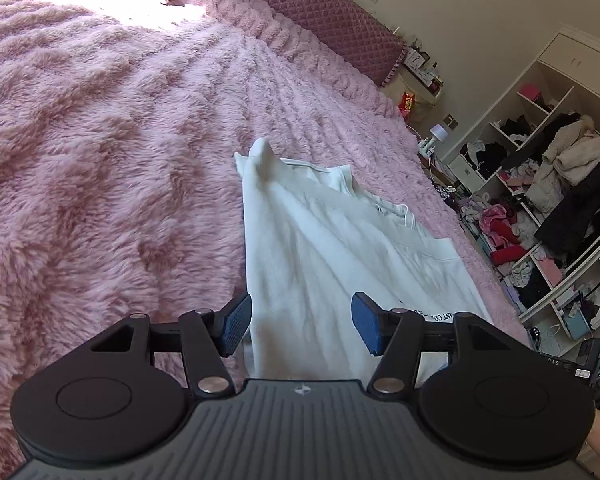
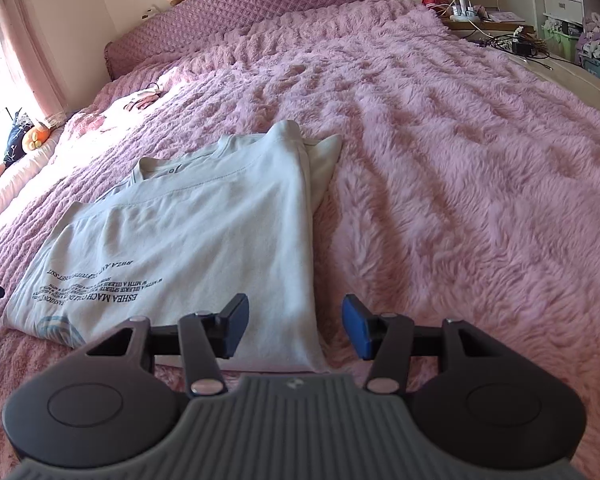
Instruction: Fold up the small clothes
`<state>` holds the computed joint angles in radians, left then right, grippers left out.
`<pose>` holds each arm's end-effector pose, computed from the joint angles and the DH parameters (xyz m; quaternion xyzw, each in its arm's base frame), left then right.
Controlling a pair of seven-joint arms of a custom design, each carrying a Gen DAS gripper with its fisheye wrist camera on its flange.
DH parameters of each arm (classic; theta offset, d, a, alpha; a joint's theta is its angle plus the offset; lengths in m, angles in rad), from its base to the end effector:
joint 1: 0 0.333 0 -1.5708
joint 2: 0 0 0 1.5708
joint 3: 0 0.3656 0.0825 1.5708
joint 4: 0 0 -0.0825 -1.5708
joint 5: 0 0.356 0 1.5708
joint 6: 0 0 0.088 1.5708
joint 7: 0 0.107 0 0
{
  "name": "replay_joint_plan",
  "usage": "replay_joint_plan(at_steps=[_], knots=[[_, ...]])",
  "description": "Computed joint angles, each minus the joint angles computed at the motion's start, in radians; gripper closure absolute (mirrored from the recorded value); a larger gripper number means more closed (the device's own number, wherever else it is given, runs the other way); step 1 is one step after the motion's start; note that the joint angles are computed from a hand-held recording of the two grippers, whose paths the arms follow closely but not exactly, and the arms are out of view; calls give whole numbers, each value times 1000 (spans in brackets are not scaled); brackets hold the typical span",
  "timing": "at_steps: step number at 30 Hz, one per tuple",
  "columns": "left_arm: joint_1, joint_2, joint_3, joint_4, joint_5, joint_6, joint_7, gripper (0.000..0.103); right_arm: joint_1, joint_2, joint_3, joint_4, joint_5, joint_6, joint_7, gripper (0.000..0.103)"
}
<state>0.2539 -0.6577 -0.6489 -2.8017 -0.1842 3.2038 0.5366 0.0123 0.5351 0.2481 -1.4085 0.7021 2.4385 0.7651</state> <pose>0.3138 -0.1542 0.5288 -0.8014 0.3535 -0.4449 0.1869 0.7307 0.1472 0.5095 -0.8009 0.4412 -0.0357 0.4032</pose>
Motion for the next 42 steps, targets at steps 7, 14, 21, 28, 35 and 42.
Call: replay_joint_plan(at_steps=[7, 14, 21, 28, 35, 42], knots=[[-75, 16, 40, -47, -35, 25, -41, 36, 18, -4, -3, -7, -15, 2, 41, 42], [-166, 110, 108, -30, -42, 54, 92, 79, 45, -1, -15, -19, -60, 25, 105, 56], [-111, 46, 87, 67, 32, -205, 132, 91, 56, -42, -10, -78, -156, 166, 112, 102], [-220, 155, 208, 116, 60, -339, 105, 91, 82, -23, -42, -102, -272, 193, 176, 103], [-274, 74, 265, 105, 35, -362, 87, 86, 70, -31, -23, -129, -305, 253, 240, 77], [-100, 3, 134, 155, 193, -338, -45, 85, 35, -45, 125, -131, -260, 412, 122, 67]])
